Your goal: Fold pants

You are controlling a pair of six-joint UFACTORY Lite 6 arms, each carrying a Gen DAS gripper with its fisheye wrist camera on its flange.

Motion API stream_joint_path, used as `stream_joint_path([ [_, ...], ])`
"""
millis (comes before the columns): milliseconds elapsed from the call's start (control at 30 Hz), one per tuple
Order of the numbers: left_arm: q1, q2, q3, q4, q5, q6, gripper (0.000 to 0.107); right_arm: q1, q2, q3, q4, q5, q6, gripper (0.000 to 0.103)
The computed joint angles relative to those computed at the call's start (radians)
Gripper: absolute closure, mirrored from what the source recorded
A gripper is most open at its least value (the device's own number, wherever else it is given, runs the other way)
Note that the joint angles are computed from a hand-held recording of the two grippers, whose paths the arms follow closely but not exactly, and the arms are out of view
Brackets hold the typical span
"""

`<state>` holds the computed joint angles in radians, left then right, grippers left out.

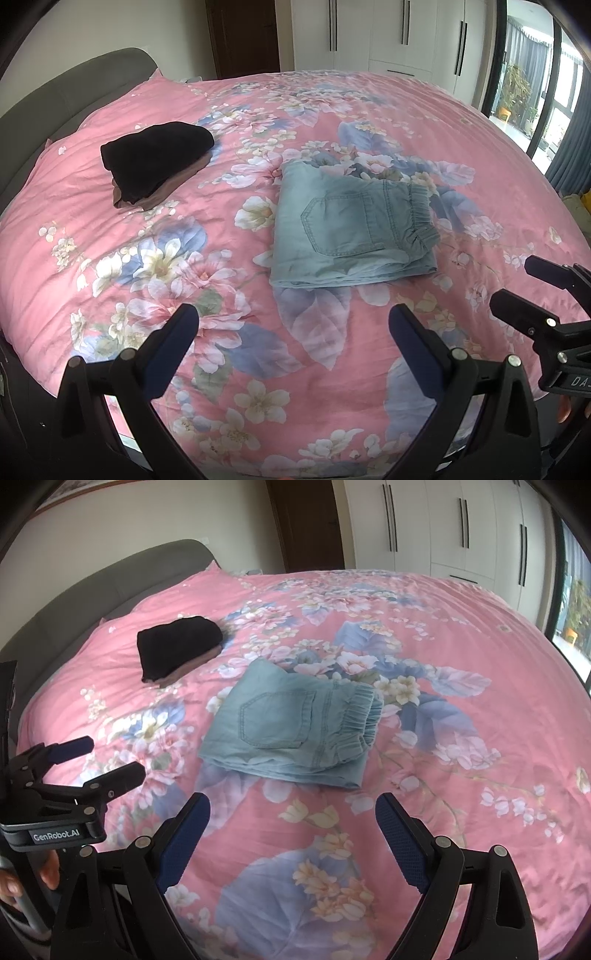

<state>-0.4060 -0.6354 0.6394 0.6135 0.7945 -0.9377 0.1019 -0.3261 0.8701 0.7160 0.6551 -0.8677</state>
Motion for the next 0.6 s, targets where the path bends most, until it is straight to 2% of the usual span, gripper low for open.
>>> stream_joint_path([
  [600,0.0,0.008,-0.005,-0.005,-0.009,0.001,0.004,-0.005,0.006,0.0,0.007,0.001,-0.013,0.012],
])
